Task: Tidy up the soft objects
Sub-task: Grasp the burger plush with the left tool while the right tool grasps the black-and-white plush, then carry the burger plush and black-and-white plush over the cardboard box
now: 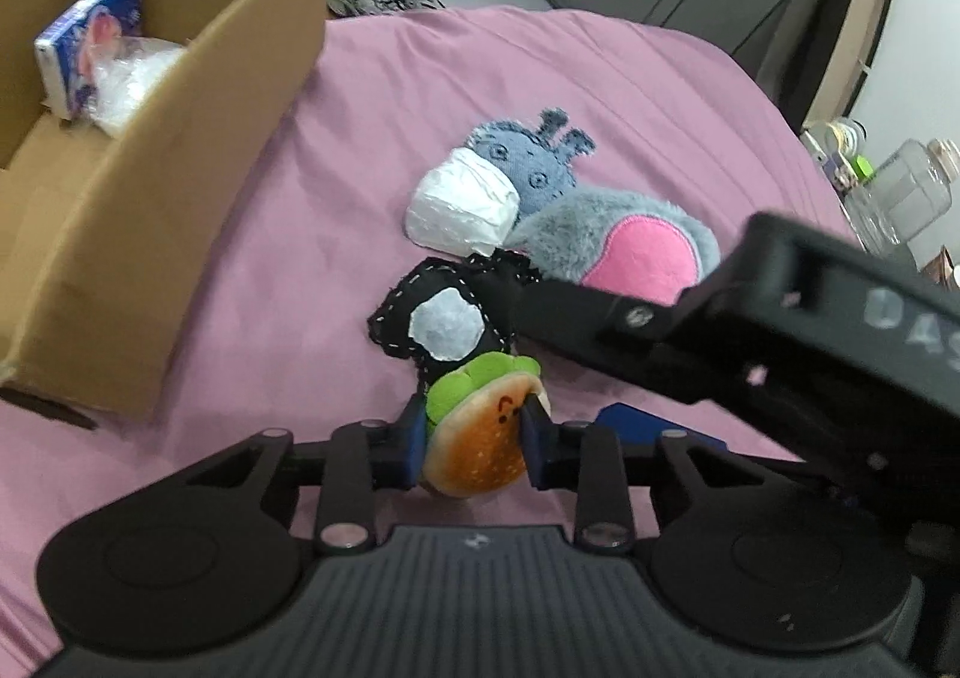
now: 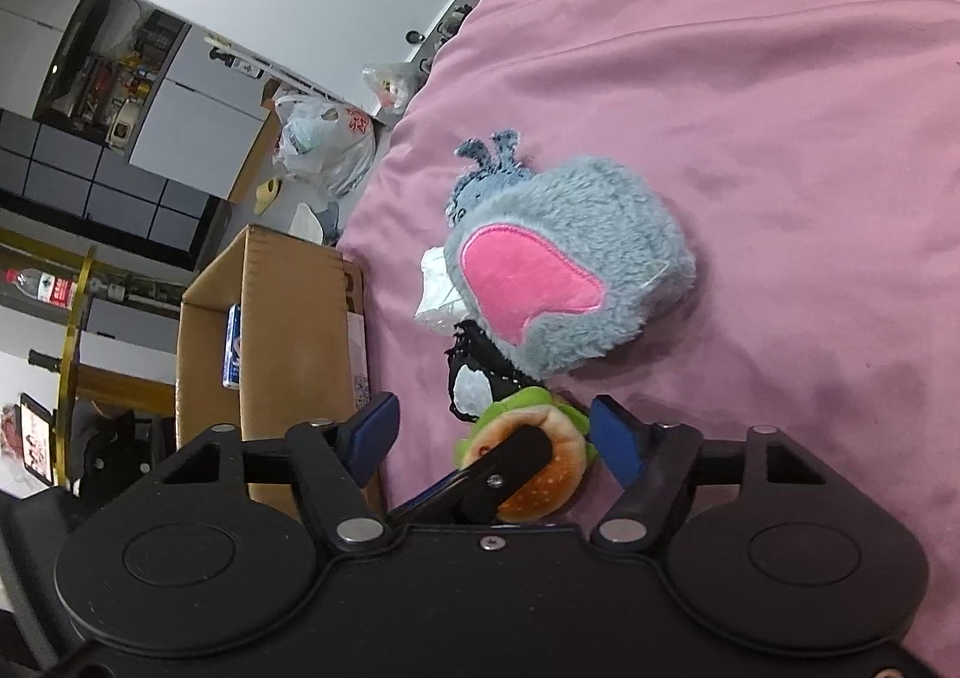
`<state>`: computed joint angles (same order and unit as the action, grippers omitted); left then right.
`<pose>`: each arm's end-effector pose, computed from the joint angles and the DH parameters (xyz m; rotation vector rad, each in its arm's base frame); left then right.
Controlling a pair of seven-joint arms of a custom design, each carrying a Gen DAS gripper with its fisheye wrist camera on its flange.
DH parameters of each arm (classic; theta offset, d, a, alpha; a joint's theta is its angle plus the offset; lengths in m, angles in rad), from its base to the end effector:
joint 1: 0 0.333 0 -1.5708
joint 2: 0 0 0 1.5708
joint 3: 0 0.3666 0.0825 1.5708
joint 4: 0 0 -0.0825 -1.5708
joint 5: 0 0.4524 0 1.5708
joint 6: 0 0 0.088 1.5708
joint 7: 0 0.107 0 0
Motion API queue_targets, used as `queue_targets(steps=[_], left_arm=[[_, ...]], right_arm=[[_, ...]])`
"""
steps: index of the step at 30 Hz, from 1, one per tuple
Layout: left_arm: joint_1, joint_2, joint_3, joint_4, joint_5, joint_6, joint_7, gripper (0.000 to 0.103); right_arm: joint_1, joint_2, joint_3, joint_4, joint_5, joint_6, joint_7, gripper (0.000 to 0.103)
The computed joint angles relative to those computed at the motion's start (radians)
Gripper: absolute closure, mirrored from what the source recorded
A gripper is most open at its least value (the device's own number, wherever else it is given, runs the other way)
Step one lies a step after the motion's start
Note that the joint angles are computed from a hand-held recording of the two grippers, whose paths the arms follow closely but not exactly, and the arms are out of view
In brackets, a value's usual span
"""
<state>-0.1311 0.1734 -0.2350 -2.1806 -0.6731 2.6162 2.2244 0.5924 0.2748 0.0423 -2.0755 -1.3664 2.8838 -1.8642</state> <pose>0.5965 -0.2112 0.3375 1.5622 -2.5305 0.7652 0.4957 0.4341 0.3248 -0.7161 2.2630 -0.0270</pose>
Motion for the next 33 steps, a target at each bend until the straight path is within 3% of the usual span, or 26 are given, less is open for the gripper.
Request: queue_targets(steps=[9,16,19,21,24,27,33], left_arm=[[0.016,-0.025,0.021,0.002,0.015,-0.002,-0.021,0.073],[0.028,-0.065,0.036,-0.008,0.016,-0.008,-0.018,0.073],[0.031,-0.078,0.044,-0.010,0.035,-0.011,-0.027,0.073],[0.034,-0.086,0.050,-0.009,0.046,-0.022,-0.041,0.073],[0.040,-0.105,0.057,-0.014,0.047,-0.037,-0.037,0.073],[0.048,-0.128,0.068,-0.017,0.049,-0.057,-0.035,0.073],[0.063,-0.176,0.089,-0.016,0.017,-0.105,0.011,0.073]], right_arm=[[0.002,0.034,-0.010,0.036,0.102,0.013,-0.122,0.034],[0.021,0.075,-0.013,0.072,0.300,-0.012,-0.349,0.040],[0.026,0.091,-0.015,0.085,0.383,-0.034,-0.437,0.048],[0.012,0.116,0.001,0.106,0.468,-0.039,-0.537,0.073],[0.049,0.118,-0.021,0.119,0.502,-0.080,-0.588,0.081],[0.084,0.086,-0.041,0.098,0.498,-0.093,-0.565,0.085],[0.097,0.020,-0.007,0.063,0.507,-0.171,-0.554,0.085]])
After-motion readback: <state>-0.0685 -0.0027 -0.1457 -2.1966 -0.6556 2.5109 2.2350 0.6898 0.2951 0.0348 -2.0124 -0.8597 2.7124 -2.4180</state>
